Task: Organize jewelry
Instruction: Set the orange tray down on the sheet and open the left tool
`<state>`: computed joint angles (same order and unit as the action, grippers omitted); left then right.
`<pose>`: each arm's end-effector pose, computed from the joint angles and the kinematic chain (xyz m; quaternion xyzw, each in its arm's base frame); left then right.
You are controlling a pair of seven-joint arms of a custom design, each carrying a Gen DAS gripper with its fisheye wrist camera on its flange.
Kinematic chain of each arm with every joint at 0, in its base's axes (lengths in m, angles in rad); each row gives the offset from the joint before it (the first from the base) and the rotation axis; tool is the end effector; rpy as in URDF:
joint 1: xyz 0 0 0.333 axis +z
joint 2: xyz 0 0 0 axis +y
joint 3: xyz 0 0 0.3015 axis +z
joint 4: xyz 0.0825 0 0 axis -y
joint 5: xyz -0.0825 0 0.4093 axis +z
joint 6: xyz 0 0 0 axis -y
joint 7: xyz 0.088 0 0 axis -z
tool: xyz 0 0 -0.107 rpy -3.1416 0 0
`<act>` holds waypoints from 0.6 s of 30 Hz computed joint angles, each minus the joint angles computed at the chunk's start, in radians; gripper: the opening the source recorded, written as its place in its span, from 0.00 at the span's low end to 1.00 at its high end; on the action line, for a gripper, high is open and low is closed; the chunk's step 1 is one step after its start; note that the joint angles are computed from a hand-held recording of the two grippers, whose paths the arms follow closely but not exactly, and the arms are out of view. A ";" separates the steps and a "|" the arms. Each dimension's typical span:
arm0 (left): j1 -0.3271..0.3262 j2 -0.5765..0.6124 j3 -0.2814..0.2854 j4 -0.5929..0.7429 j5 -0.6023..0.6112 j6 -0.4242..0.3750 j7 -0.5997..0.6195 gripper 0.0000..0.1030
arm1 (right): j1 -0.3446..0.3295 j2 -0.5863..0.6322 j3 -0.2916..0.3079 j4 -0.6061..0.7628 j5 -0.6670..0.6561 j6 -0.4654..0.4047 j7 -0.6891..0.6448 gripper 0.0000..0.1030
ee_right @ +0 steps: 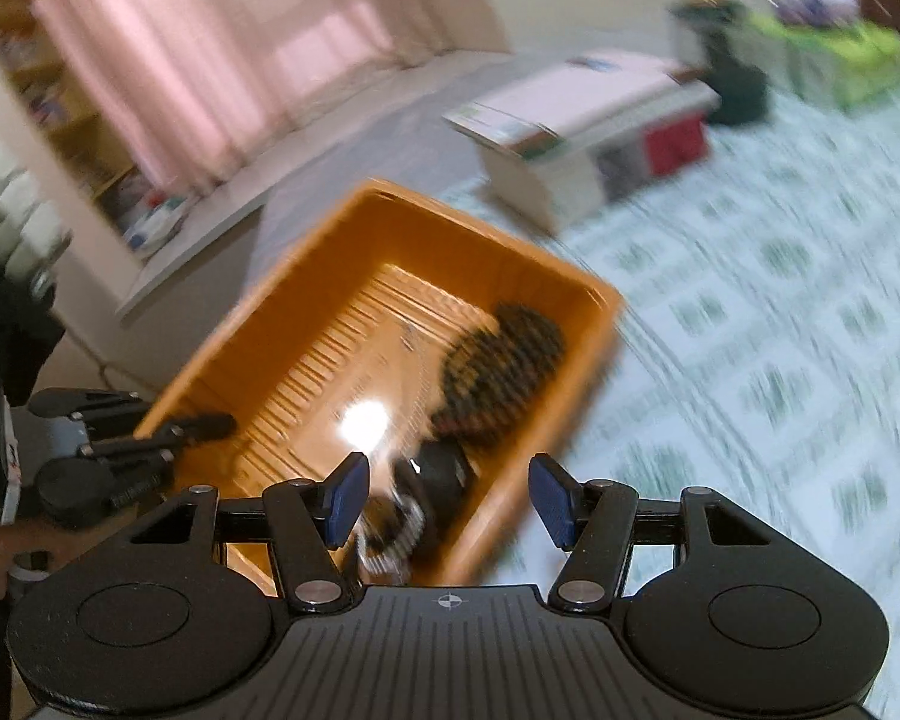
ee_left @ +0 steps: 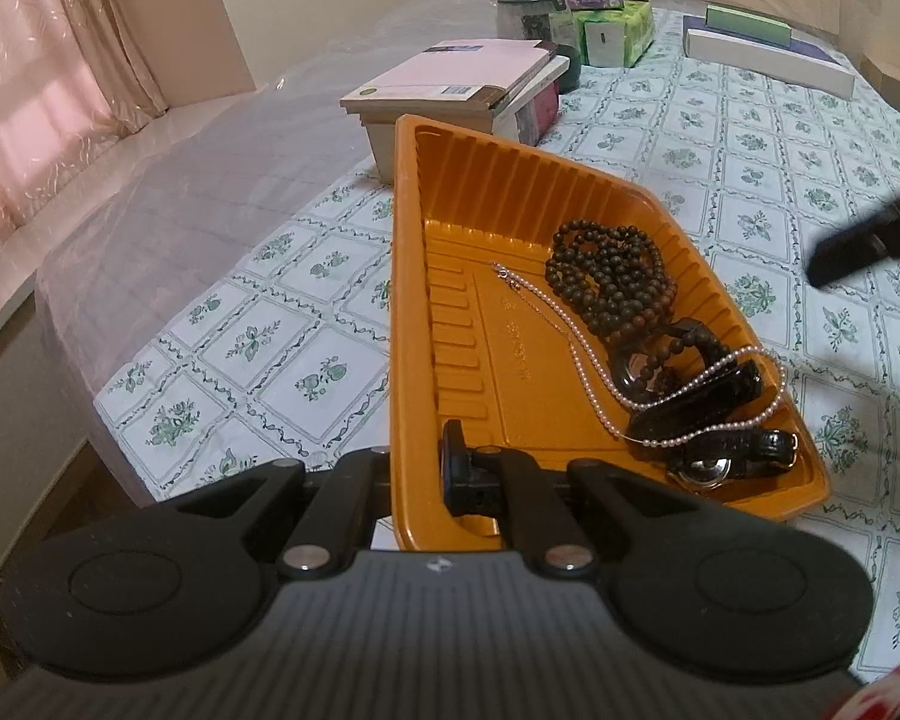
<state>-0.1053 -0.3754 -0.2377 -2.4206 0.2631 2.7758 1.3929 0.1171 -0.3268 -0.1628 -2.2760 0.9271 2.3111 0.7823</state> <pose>0.4707 -0.1872 0.5014 -0.5165 0.7733 -0.2327 0.2848 0.5158 -0.0126 0.5074 -0.7016 0.5687 0.0036 0.4294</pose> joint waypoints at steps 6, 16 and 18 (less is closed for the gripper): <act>-0.018 0.005 0.027 -0.006 -0.049 0.000 0.024 0.04 | -0.040 -0.089 -0.016 -0.111 -0.049 0.024 0.093 0.57; -0.040 0.014 0.083 -0.045 -0.202 0.033 0.049 0.11 | -0.071 -0.211 -0.045 -0.241 -0.153 0.065 0.230 0.57; -0.046 0.013 0.093 -0.057 -0.239 0.044 0.051 0.23 | -0.070 -0.219 -0.051 -0.251 -0.167 0.068 0.256 0.57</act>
